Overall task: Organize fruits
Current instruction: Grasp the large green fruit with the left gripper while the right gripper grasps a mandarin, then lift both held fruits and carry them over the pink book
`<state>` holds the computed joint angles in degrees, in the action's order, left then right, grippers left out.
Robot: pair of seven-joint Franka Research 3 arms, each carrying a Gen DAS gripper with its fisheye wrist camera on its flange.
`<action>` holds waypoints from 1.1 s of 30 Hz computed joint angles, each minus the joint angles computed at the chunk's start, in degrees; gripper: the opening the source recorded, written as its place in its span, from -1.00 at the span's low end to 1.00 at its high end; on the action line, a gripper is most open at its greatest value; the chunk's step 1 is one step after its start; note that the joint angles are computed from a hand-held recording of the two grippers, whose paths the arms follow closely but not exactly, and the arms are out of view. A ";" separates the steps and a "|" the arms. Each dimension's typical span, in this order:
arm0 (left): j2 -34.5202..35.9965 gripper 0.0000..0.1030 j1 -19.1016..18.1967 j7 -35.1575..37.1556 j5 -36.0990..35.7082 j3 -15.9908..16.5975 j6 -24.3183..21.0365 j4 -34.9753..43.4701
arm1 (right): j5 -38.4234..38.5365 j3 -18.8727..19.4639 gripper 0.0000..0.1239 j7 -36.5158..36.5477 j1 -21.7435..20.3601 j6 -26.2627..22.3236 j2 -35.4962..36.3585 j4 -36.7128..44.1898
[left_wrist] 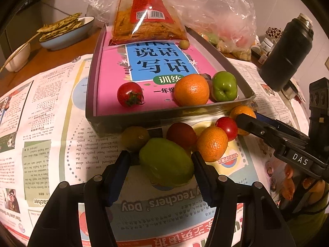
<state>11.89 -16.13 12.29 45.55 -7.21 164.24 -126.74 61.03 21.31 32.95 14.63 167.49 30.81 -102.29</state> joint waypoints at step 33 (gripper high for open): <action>-0.73 -0.03 -0.21 2.34 -1.28 -0.40 0.44 -0.79 | 4.57 -1.02 -0.36 -2.61 -0.07 0.26 -3.58 -3.57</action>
<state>11.16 -16.34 14.63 44.27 -7.61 164.68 -127.54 65.60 20.28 30.33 14.56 167.75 27.23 -105.86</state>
